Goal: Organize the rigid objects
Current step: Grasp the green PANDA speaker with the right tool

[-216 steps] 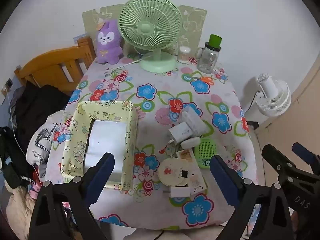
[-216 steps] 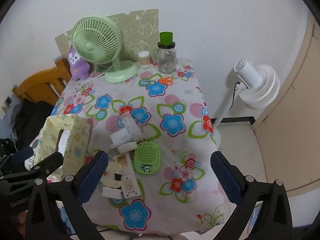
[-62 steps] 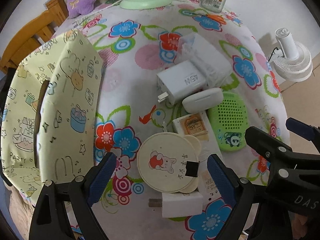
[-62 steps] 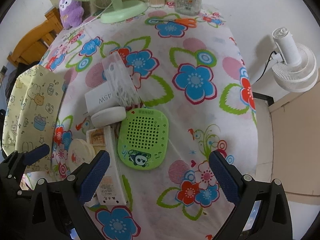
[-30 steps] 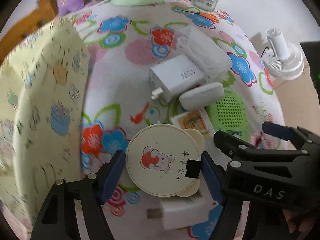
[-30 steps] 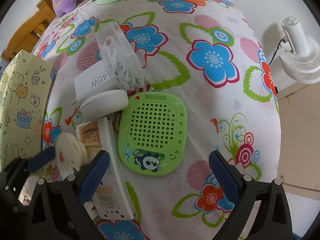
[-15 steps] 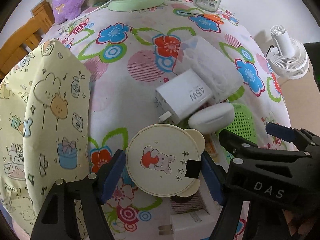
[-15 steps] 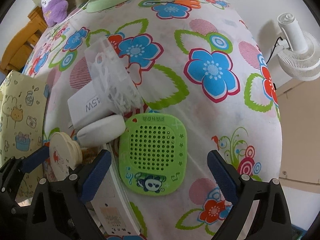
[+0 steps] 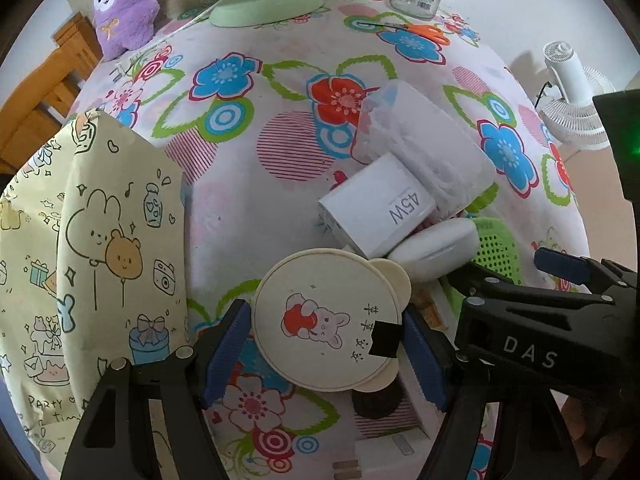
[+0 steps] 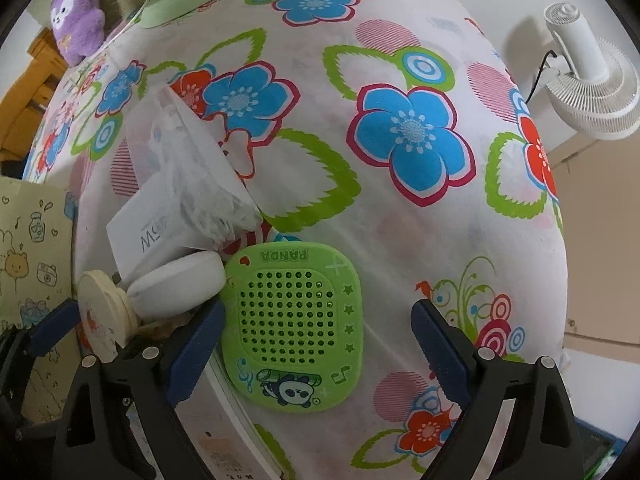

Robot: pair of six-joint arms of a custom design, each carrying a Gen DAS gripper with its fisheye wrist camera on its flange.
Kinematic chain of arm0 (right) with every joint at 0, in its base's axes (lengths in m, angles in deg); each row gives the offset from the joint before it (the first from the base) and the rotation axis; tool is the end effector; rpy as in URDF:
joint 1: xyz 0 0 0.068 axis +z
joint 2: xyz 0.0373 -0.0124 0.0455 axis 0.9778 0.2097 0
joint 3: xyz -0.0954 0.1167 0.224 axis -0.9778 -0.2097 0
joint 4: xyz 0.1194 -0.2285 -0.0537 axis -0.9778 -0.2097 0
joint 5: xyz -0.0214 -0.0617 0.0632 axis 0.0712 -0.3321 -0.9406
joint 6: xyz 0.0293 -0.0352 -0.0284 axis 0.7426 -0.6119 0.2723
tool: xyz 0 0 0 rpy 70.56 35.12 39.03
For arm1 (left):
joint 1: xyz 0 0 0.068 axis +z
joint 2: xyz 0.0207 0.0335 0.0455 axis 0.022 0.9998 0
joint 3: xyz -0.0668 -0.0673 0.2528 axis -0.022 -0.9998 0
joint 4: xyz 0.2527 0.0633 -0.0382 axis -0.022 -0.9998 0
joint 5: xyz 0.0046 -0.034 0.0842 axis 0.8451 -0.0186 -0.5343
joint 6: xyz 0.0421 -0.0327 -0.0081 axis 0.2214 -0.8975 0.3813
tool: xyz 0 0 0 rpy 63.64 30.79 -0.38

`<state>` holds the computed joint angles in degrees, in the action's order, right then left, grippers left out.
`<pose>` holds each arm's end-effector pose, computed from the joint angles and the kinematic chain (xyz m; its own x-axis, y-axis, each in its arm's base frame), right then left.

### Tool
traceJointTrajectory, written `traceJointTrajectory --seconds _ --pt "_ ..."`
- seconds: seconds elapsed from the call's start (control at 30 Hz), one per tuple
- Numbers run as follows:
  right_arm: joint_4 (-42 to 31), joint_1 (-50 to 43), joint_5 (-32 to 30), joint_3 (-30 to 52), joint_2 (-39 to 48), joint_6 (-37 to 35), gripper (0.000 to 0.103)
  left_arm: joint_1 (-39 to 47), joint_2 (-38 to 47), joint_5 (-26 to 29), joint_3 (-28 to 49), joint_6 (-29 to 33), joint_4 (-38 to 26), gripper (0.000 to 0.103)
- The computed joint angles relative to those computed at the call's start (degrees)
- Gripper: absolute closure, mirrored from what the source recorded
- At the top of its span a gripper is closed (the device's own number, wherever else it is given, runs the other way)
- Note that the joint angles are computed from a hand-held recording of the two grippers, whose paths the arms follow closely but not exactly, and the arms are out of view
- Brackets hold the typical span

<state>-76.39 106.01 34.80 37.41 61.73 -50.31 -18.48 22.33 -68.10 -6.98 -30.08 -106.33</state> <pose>0.3305 0.1780 0.0783 -0.9648 -0.2193 -0.1448 -0.2315 0.9701 0.0732 0.2635 -0.0912 0.1088 -0.9617 -0.1583 -0.2238 -0.1566 0.9873 -0.0256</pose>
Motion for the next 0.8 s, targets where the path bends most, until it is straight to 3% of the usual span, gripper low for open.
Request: traceJointTrajectory --seconds 0.17,0.27,0.33,0.8 --pt "-2.4 0.7 -1.1 2.5 1.8 1.3 0.009 -0.1 0.3 0.3 0.2 0.4 -0.3 0.026" --pt "-2.7 1.9 0.6 2.7 1.6 1.9 0.015 -0.2 -0.3 0.2 -0.5 0.7 -0.4 0.026" --pt "-2.8 2.5 2.2 2.6 1.2 1.0 0.027 -0.1 -0.5 0.4 -0.7 0.7 -0.4 0.026" --pt "-3.1 1.6 3.5 -1.8 -4.9 -2.4 0.027 -2.3 -2.4 0.5 -0.6 0.3 -1.5 0.026"
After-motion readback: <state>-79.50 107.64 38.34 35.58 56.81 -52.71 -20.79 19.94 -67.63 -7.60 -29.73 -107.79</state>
